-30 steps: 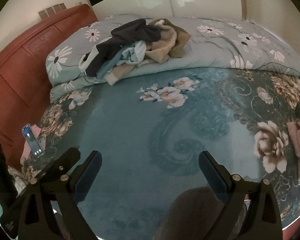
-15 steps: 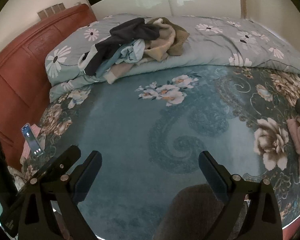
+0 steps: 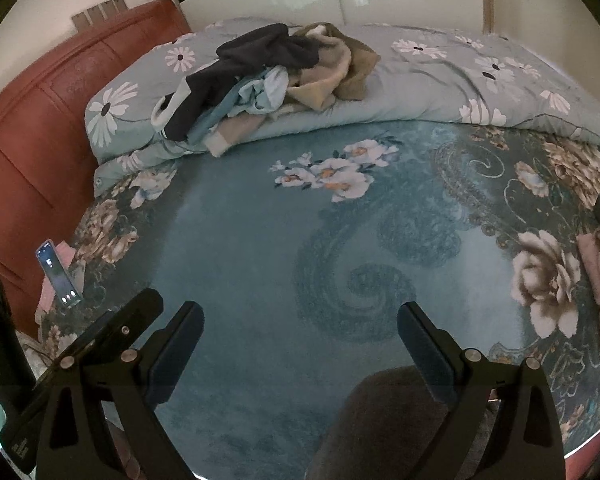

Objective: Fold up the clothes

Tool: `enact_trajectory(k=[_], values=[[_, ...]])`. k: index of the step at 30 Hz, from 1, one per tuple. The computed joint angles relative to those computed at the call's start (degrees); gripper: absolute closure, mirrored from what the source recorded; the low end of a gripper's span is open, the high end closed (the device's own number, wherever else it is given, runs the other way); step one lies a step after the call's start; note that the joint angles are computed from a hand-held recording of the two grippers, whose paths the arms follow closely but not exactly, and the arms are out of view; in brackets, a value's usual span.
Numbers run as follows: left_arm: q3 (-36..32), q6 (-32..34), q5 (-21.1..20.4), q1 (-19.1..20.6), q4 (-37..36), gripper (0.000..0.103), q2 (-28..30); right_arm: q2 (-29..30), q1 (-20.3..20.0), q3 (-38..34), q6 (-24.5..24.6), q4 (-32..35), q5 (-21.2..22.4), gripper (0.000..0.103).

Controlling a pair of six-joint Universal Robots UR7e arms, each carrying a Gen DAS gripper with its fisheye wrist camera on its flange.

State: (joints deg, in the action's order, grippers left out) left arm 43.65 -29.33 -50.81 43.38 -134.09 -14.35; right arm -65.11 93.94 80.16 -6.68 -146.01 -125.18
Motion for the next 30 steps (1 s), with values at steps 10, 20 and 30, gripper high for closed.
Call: enact_trajectory(k=[10,20,30], values=[[-1.66,-0.52,-0.94,0.83,1.37,0.000,1.06,1.31,-0.14,-1.28,0.13,0.96,-1.21,0.005],[-2.04,-1.80,-4.81,2.79,0.36,0.000,1.05,4.02,0.00,-5.00,-1.47,4.07,-4.02,0.005],[-3.56,-3.60,-0.75,4.81,1.01,0.000,0.44,14.18,1.12,-22.39,-11.90,5.90,-5.87,0.005]])
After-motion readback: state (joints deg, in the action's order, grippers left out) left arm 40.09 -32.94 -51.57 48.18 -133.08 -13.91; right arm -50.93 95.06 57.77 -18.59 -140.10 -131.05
